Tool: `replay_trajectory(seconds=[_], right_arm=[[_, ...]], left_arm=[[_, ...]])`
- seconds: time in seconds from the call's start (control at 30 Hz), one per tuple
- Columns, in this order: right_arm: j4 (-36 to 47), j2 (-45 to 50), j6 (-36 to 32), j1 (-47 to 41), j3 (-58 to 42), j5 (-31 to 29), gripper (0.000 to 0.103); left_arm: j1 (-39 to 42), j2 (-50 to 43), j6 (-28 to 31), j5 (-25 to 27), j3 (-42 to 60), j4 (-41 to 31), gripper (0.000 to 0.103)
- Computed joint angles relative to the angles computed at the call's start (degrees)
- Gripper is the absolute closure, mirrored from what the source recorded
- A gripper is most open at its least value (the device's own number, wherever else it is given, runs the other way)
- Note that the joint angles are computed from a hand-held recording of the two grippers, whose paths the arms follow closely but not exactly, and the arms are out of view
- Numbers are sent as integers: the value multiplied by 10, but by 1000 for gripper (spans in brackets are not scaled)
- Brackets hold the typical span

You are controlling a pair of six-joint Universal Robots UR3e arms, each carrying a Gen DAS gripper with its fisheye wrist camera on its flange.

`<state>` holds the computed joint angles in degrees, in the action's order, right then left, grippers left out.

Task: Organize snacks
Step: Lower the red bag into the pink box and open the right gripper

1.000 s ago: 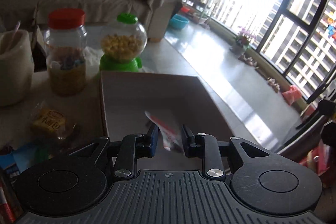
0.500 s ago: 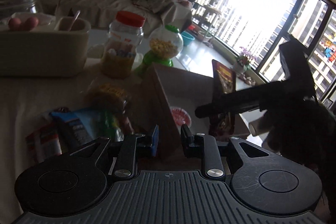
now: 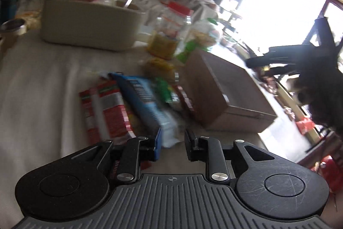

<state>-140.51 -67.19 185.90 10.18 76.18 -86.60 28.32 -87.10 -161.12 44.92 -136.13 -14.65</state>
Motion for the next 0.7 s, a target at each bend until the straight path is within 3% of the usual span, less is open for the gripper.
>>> replay_trajectory(seconds=[0.17, 0.23, 0.27, 0.33, 0.43, 0.53, 0.7], right_arm=[[41, 37, 14, -8, -36, 20, 11], [67, 85, 22, -6, -81, -20, 17], [26, 90, 43, -2, -67, -45, 19], [-92, 82, 61, -12, 2, -41, 13], [-60, 79, 40, -26, 6, -26, 15], [-143, 35, 17, -46, 77, 11, 15], [-264, -15, -17, -37, 120, -7, 13]], left_arm=[[16, 17, 3, 6, -18, -14, 77], [13, 22, 10, 1, -22, -21, 77], [22, 37, 26, -10, -31, -35, 77], [34, 52, 54, -24, -41, -53, 77], [44, 60, 56, -4, -49, -44, 77], [58, 39, 29, 3, -58, 2, 77], [61, 16, 1, 22, -51, 28, 77]])
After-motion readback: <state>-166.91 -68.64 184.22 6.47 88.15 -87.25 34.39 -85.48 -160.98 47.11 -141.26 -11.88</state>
